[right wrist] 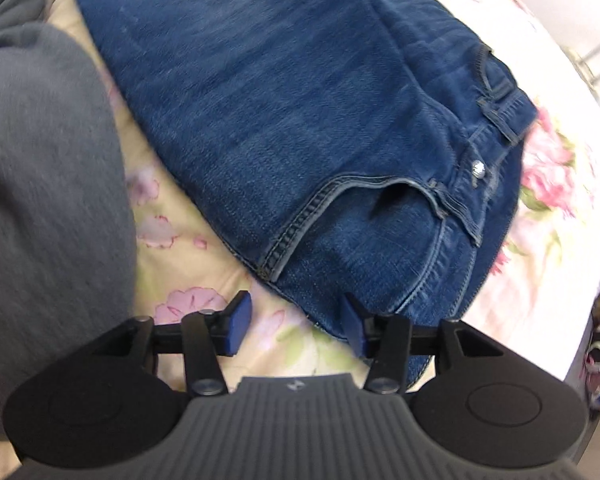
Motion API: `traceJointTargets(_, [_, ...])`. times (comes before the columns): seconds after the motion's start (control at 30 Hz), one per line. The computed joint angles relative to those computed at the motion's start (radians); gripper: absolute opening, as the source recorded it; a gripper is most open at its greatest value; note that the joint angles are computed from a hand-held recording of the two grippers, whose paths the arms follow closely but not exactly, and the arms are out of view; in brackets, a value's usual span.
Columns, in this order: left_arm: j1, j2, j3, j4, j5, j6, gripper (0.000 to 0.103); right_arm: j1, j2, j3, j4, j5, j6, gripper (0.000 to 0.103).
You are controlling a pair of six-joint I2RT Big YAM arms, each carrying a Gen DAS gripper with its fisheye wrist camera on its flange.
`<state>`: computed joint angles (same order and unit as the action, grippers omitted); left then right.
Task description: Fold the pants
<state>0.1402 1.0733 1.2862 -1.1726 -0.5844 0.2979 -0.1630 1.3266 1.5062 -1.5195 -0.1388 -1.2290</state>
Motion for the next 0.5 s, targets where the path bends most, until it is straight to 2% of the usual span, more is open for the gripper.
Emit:
traceJointTargets(0.1, [-0.003, 0.006, 0.005, -0.021, -0.010, -0.025, 0.003, -0.002, -0.006, -0.040, 0.038, -0.009, -0.059, 0.049])
traceJointTargets(0.27, [-0.008, 0.008, 0.010, -0.039, -0.022, -0.054, 0.004, -0.026, -0.064, -0.157, 0.153, -0.048, -0.149, 0.049])
traceJointTargets(0.33, [-0.010, 0.009, 0.009, -0.038, -0.025, -0.068, 0.004, -0.039, -0.102, -0.195, 0.195, -0.062, -0.169, 0.041])
traceJointTargets(0.4, [-0.009, 0.007, 0.007, -0.037, -0.022, -0.078, 0.004, -0.053, -0.133, -0.215, 0.227, -0.075, -0.152, 0.016])
traceJointTargets(0.5, [-0.001, -0.001, 0.006, -0.028, -0.011, -0.091, 0.004, -0.071, -0.155, -0.201, 0.219, -0.098, -0.130, 0.005])
